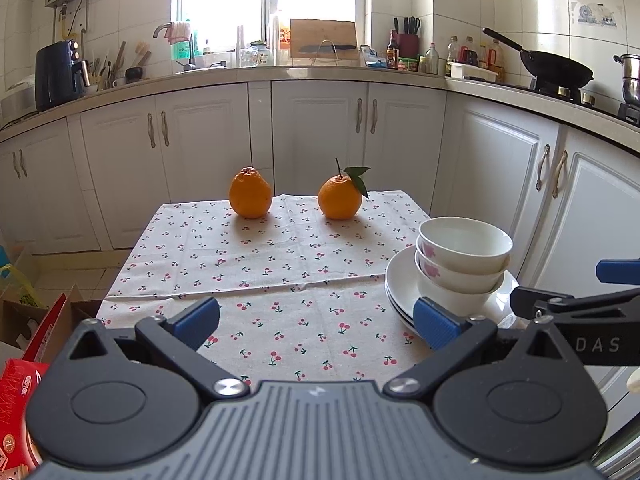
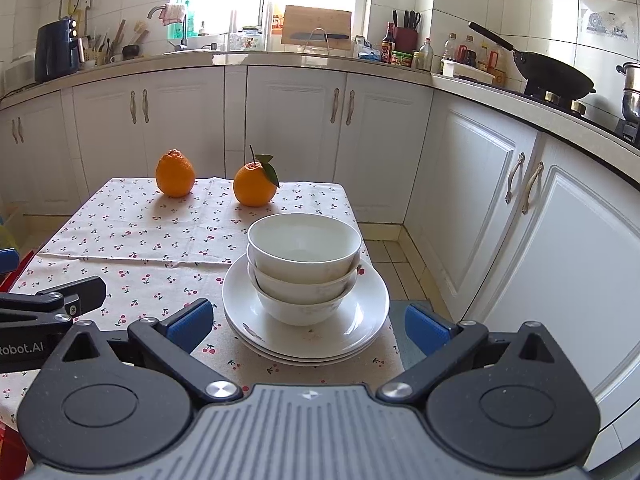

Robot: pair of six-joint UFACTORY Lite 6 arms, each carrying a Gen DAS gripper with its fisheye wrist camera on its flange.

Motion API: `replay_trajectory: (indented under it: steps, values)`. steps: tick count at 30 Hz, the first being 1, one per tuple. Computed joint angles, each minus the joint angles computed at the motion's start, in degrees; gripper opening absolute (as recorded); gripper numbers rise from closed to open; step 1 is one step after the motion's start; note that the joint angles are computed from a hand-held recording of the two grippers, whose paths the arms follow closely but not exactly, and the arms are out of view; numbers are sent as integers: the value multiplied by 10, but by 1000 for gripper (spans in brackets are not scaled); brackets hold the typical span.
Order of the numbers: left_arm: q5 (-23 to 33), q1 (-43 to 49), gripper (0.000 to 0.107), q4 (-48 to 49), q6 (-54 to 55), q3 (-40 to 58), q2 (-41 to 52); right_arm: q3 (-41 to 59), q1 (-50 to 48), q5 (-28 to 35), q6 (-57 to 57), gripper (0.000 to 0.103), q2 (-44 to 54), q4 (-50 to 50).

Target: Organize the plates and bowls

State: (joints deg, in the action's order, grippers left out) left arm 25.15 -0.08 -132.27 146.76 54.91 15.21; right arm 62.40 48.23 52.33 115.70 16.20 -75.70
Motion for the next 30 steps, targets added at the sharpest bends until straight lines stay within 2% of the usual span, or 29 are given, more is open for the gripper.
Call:
replay_trajectory:
  steps: [30]
  values:
    - [-4, -2, 102, -5, 1, -9, -9, -1, 7, 15, 0, 103, -2, 1]
